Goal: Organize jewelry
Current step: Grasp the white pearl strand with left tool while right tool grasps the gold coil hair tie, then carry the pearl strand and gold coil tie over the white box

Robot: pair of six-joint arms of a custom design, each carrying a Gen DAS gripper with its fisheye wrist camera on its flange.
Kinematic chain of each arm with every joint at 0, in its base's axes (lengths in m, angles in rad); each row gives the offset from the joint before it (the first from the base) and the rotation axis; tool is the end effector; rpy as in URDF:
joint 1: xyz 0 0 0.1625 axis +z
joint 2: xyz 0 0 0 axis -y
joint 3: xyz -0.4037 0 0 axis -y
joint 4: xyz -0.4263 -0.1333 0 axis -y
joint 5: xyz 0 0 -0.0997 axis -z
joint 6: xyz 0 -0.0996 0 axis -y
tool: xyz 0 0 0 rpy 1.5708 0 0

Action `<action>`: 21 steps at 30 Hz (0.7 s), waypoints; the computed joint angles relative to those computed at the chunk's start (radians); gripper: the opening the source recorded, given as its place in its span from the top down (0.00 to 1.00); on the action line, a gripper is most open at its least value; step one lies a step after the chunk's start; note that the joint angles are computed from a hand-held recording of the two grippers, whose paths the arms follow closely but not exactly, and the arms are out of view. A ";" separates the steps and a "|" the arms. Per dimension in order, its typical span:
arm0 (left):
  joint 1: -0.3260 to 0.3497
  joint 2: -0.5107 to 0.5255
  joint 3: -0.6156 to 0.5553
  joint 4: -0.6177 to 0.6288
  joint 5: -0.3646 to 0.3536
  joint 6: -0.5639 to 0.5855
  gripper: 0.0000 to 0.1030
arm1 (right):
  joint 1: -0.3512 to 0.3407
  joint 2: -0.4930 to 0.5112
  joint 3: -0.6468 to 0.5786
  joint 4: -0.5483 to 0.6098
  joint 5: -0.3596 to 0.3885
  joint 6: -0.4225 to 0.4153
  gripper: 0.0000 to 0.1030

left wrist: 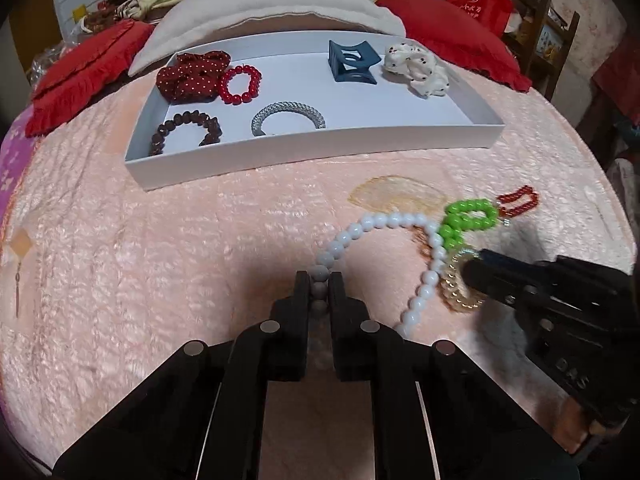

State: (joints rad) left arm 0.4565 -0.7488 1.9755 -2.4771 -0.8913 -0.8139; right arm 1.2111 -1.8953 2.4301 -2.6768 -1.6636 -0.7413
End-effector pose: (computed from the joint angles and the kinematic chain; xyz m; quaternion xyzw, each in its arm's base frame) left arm -0.3712 -0.4005 -0.0689 0.1918 0.9123 -0.1845 0.3111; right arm -0.0161 -0.3952 0.2983 0.1689 -0.9435 0.2166 0.1852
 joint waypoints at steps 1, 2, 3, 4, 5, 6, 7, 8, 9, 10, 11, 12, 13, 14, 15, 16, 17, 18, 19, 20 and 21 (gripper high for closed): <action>-0.011 -0.013 0.008 0.011 0.003 -0.013 0.93 | -0.007 -0.016 0.002 0.018 0.017 0.009 0.91; -0.023 -0.028 0.018 0.019 0.004 -0.026 0.92 | -0.013 -0.035 0.008 0.031 0.031 0.014 0.91; -0.033 -0.043 0.028 0.019 0.002 -0.033 0.92 | -0.019 -0.060 0.014 0.045 0.045 0.014 0.91; -0.043 -0.061 0.039 0.020 -0.001 -0.043 0.92 | -0.020 -0.083 0.020 0.055 0.053 0.013 0.91; -0.056 -0.081 0.051 0.021 -0.001 -0.055 0.92 | -0.020 -0.099 0.024 0.064 0.058 0.013 0.91; -0.067 -0.098 0.061 0.023 0.000 -0.067 0.92 | -0.022 -0.121 0.026 0.077 0.067 0.013 0.91; -0.079 -0.116 0.071 0.025 0.002 -0.078 0.92 | -0.023 -0.150 0.031 0.095 0.078 0.011 0.91; -0.093 -0.135 0.081 0.027 0.002 -0.089 0.92 | -0.022 -0.173 0.035 0.107 0.085 0.009 0.91; -0.103 -0.151 0.088 0.028 0.002 -0.096 0.92 | -0.021 -0.190 0.037 0.117 0.088 0.008 0.91; -0.120 -0.172 0.097 0.033 0.005 -0.108 0.92 | -0.021 -0.219 0.043 0.132 0.095 0.005 0.91; -0.131 -0.185 0.102 0.037 0.009 -0.113 0.92 | -0.019 -0.233 0.045 0.141 0.098 0.004 0.91; -0.145 -0.201 0.107 0.047 0.016 -0.119 0.92 | -0.018 -0.252 0.049 0.150 0.101 0.001 0.91; -0.156 -0.213 0.109 0.058 0.022 -0.122 0.92 | -0.016 -0.270 0.053 0.158 0.103 -0.002 0.91; -0.168 -0.228 0.110 0.072 0.030 -0.124 0.92 | -0.017 -0.289 0.057 0.167 0.107 -0.006 0.91; -0.179 -0.243 0.110 0.087 0.039 -0.124 0.92 | -0.015 -0.307 0.060 0.177 0.111 -0.008 0.91; -0.189 -0.254 0.110 0.099 0.047 -0.125 0.92 | -0.015 -0.317 0.060 0.186 0.115 -0.010 0.91; -0.196 -0.265 0.110 0.110 0.054 -0.123 0.92 | -0.012 -0.329 0.060 0.196 0.118 -0.011 0.91; -0.202 -0.276 0.110 0.122 0.060 -0.121 0.92 | -0.012 -0.340 0.059 0.206 0.122 -0.013 0.91; -0.209 -0.287 0.109 0.134 0.068 -0.120 0.92 | -0.007 -0.347 0.058 0.212 0.124 -0.012 0.91; -0.214 -0.295 0.106 0.149 0.080 -0.119 0.92 | -0.002 -0.352 0.056 0.216 0.126 -0.012 0.91; -0.216 -0.301 0.103 0.161 0.088 -0.117 0.92 | 0.002 -0.356 0.053 0.219 0.128 -0.014 0.91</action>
State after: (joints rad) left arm 0.2403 -1.0498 2.0786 -2.3157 -0.8031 -0.9306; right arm 1.2132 -2.2515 2.4831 -2.4574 -1.5361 -0.7552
